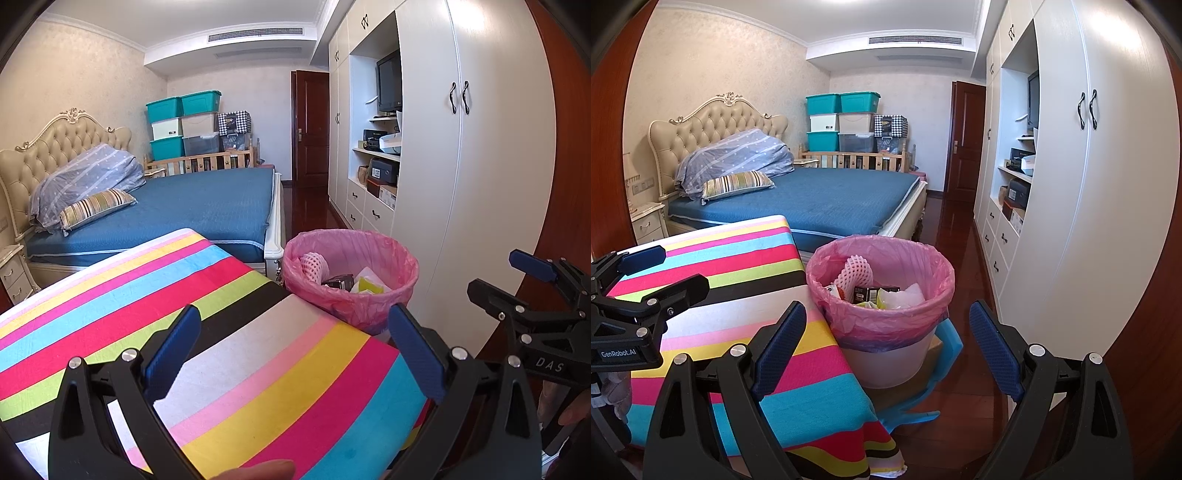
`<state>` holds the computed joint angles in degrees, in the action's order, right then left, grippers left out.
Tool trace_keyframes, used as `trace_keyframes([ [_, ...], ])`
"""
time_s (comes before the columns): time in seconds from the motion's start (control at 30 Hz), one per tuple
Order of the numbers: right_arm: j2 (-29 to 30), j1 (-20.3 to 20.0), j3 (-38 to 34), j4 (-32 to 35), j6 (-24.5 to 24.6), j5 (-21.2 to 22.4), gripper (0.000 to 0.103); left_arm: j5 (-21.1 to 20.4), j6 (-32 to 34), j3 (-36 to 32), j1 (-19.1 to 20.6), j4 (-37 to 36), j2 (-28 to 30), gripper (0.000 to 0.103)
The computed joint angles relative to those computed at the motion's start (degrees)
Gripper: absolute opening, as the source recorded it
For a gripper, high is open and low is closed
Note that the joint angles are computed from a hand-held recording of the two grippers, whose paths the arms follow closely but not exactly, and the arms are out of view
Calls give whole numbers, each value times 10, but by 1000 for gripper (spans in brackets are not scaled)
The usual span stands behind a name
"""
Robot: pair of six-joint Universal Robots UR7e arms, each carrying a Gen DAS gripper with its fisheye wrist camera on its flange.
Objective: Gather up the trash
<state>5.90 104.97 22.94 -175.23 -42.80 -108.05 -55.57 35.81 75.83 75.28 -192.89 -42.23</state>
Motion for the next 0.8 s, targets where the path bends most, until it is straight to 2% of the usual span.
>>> trace_keyframes([
  [0.8, -1, 0, 1, 0, 0, 0, 85, 7, -7, -2, 1, 5, 4, 98],
])
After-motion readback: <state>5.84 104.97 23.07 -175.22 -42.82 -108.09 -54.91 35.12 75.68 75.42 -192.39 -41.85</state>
